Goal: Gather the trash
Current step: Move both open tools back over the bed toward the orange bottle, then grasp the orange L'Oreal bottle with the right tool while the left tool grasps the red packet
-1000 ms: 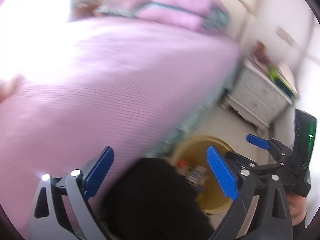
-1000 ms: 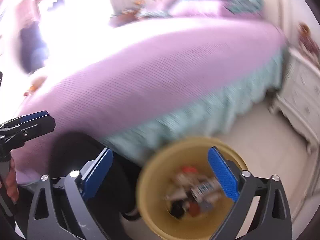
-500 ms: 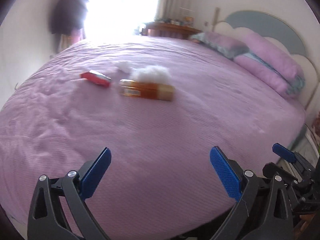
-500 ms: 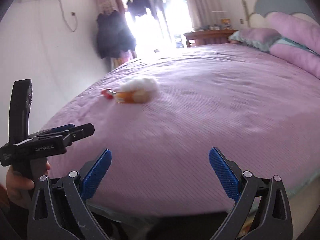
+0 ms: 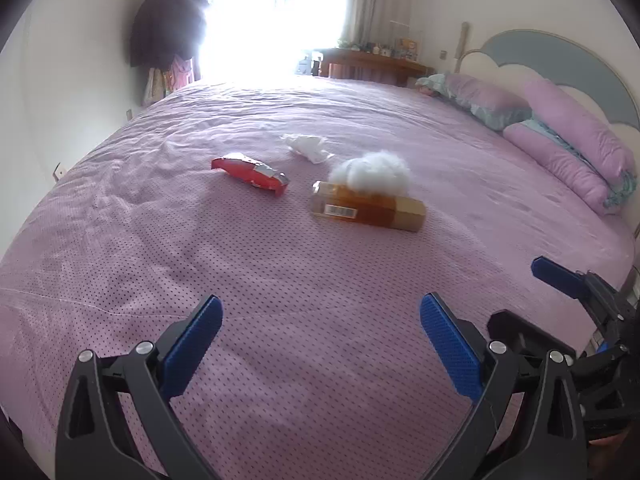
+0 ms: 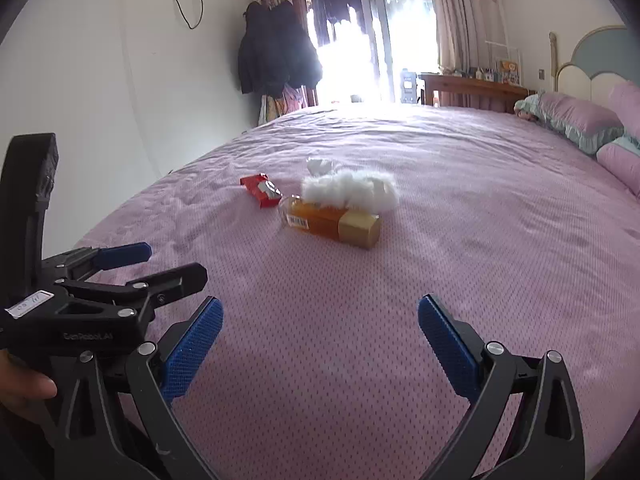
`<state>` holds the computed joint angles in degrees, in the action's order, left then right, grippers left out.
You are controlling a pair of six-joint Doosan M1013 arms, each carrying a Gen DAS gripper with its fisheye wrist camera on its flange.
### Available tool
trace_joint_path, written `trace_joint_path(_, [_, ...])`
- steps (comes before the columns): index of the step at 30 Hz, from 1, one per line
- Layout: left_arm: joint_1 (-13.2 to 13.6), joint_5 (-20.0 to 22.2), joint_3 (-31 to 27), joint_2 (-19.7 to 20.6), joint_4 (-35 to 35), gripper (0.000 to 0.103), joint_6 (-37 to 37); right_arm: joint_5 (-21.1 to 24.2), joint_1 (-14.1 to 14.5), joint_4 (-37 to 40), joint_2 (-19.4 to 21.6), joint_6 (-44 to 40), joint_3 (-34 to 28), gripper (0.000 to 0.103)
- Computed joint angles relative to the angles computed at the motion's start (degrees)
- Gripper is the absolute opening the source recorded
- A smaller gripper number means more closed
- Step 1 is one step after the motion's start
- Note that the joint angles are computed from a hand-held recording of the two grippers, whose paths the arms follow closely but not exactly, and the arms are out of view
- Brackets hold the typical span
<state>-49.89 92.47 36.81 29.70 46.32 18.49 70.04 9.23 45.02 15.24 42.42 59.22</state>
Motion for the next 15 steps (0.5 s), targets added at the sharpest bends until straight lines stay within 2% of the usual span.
trace_joint_path(9, [3.4, -0.4, 3.5, -1.6, -3.4, 0.099, -3.8, 7.2, 2.2, -1.6, 7.6, 0.2, -10.7, 0.095])
trace_joint_path(15, [4.8, -0.5, 3.9, -1.5, -4.7, 0.099, -3.0, 8.9, 5.2, -9.6, 12.7, -2.9, -18.7, 0.092])
